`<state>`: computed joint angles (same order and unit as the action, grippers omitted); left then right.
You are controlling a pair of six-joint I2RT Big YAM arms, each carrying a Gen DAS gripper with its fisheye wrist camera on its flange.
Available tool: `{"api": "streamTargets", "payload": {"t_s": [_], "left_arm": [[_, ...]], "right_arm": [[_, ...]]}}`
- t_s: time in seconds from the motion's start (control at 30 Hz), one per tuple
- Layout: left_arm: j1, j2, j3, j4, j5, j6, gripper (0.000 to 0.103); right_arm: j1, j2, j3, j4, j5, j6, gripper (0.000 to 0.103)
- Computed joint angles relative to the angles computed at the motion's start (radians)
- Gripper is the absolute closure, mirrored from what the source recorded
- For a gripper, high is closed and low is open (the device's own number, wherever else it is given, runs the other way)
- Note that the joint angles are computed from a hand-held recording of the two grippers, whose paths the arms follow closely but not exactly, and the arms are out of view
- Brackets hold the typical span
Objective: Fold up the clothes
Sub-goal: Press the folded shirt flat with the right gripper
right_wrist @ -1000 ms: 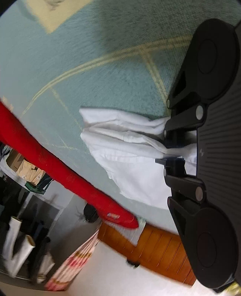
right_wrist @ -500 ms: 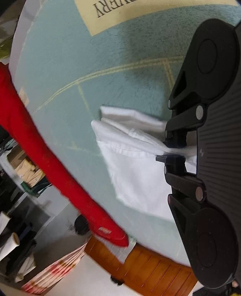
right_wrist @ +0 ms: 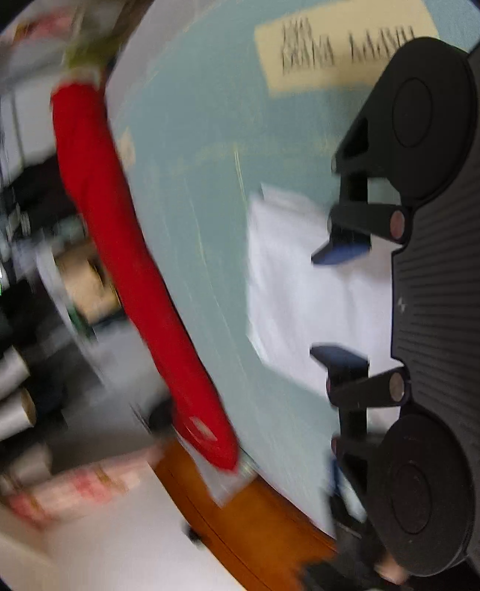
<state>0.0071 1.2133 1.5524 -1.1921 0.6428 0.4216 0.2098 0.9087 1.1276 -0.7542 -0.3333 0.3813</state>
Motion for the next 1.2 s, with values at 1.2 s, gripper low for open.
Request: {"api": "streamTargets", "payload": {"t_s": [1.2], "left_arm": [[-0.235,-0.36,-0.434,0.368,-0.577,0.556,0.015]], "right_arm": [[0.088,-0.083,-0.176,0.058,0.113,0.163,0.041]]}}
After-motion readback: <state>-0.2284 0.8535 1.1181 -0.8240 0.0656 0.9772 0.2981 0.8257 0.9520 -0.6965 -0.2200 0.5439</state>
